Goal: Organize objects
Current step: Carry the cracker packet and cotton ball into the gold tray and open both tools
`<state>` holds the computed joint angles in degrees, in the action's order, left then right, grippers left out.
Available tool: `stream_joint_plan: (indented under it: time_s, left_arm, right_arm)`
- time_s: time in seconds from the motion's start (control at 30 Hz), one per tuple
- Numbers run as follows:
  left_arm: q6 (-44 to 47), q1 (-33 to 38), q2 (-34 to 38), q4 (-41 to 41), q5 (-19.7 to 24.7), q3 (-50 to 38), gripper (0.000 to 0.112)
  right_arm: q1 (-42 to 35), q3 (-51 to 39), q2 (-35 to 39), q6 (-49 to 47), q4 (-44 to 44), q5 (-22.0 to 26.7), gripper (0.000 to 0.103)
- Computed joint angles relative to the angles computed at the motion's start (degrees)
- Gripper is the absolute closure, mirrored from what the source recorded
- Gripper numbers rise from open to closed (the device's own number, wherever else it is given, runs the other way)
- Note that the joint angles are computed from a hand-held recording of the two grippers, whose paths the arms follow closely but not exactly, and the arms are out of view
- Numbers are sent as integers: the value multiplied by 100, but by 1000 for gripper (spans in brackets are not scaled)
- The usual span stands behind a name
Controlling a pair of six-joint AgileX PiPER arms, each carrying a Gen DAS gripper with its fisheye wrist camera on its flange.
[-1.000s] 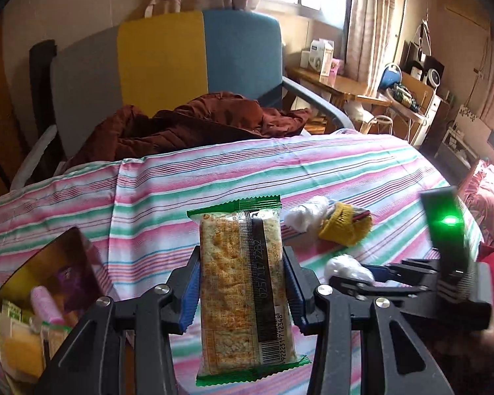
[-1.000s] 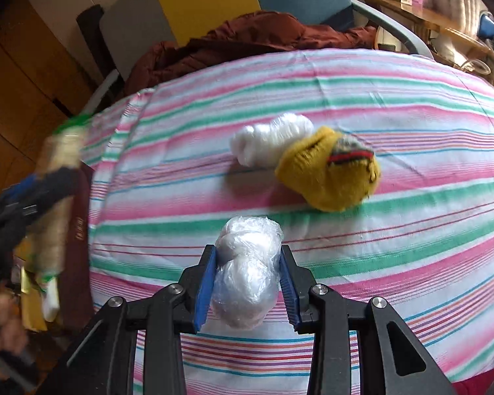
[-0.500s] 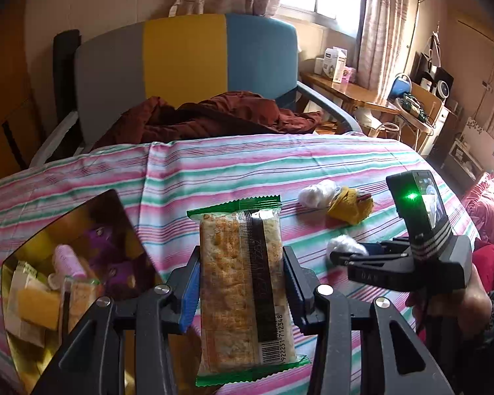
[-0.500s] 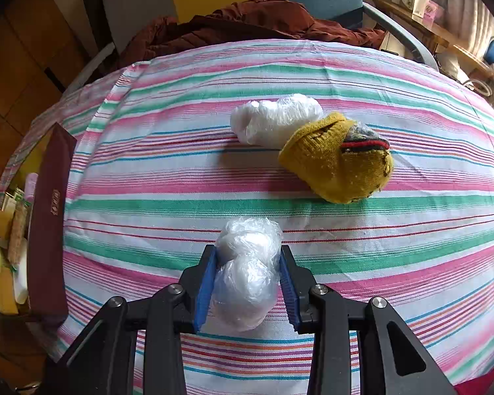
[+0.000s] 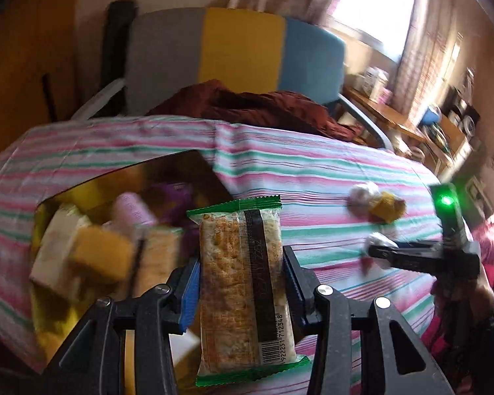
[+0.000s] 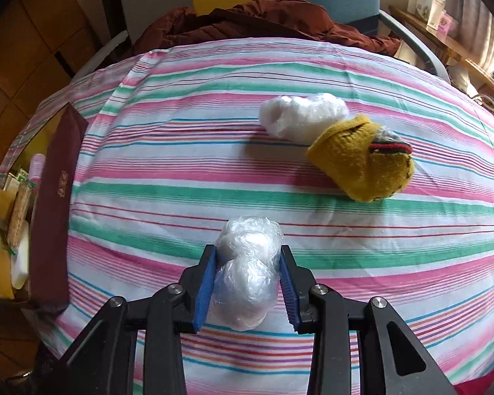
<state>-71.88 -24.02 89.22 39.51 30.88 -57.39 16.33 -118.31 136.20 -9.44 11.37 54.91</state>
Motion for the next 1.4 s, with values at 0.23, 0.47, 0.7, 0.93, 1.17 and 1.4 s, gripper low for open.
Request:
stream_joint_plan:
  time_s: [0.23,0.47,0.7,0.93,1.17,1.4]
  left_arm:
    - [-202,868,-1254,-231,-265,1189,67]
    - [-162,1405,-1802,-319,-308,1698,67]
    - [585,1531,-1617,-1038,-656,1586,67]
    - [1268,1525,-1228,-1615,-1003,1108,67]
    - [1689,1590,-945,-1851,-925,659,67]
    - [2376,1799,-61,-2297,-980,-287,59]
  right_arm:
    - [291,984,-700,-423,646,-457,66]
    - [839,1409,-1241,-953,1453,-678,65]
    - [1583,1107,-1117,-1061,1656,-538,64]
    - [1942,927,-886,-1001,1638,-462,64]
    - [2053,875,-812,-923,1558,-490,64]
    - [2159,661,-642,-748,1309,-511,63]
